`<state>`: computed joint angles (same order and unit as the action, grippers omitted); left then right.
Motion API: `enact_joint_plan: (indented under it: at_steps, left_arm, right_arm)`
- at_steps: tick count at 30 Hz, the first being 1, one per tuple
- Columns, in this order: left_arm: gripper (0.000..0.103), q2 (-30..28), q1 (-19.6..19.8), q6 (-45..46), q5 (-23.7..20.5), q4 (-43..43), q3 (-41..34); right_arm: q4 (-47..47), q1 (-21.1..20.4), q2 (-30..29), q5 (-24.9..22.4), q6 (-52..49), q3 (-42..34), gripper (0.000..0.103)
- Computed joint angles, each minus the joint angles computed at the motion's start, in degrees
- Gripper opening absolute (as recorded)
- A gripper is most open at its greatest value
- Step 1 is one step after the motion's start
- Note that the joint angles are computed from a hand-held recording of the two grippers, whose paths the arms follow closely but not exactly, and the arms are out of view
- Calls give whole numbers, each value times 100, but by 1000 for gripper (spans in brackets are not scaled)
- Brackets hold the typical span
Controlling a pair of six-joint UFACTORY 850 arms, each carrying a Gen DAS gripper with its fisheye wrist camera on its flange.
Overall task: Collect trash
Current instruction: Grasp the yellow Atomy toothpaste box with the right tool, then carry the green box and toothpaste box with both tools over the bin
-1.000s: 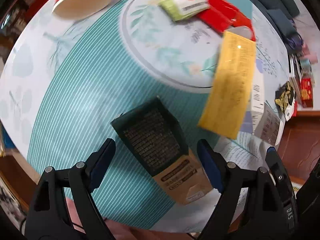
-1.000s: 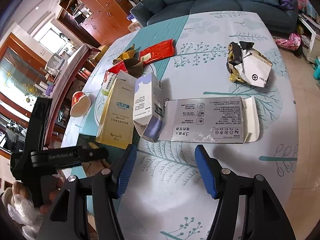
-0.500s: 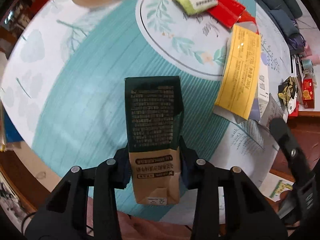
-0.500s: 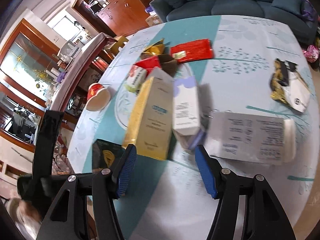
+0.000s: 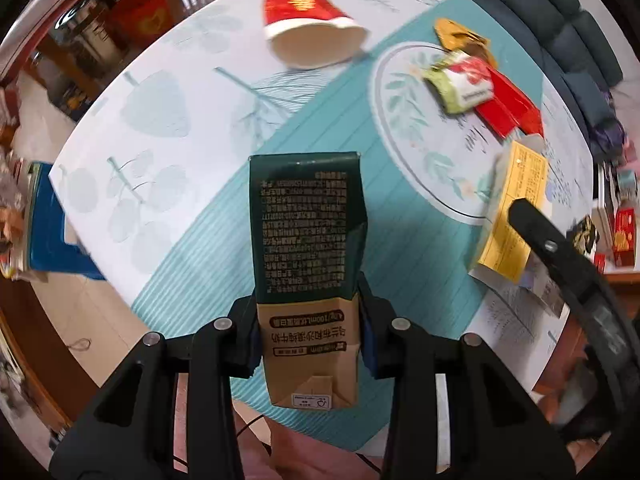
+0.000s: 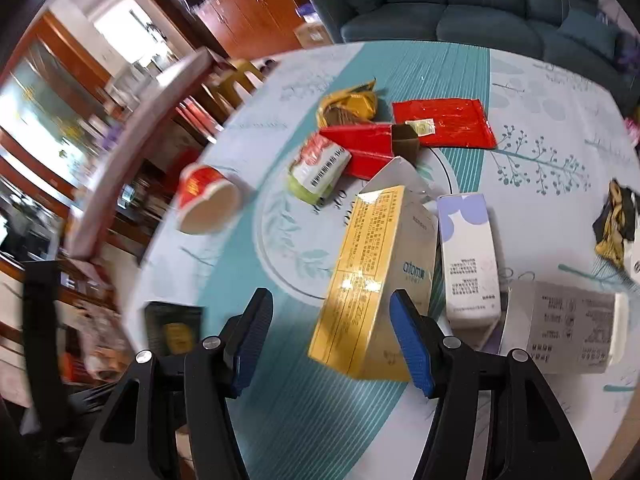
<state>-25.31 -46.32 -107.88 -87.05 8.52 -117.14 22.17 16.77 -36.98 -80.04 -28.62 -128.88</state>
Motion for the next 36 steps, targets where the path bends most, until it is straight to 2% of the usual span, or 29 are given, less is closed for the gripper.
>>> enact_joint_plan:
  at_steps: [3,7,9,12,18,25,31,36]
  left_arm:
    - [34,399,39,-59,109,29,517]
    - [34,562,35,-91,84,72,645]
    - [34,634,29,-74,160,96,768]
    - [34,622,0,2,162,97,746]
    - [34,736,-27,165,222,134,871]
    - [34,948,-158,293,200,251,989]
    - [34,1076,-302,584,266,396,1005]
    - [34,1215,-425,1256,350,539,989]
  right_arm:
    - [-720,257,200,523,65,407,62]
    - [-1409,477,432,1056,217,874,58]
    - [-1505,501,548,1298,233,1084,51]
    - [-1538,504,698,1562,150,1327,50]
    - [-1023,280,644,1241,283,1220,49]
    - [-152,-73,1039,987,313,1581,49]
    - [378,-294,1707,810,236,2104,49]
    - [561,-431,2558,999,439,2790,49]
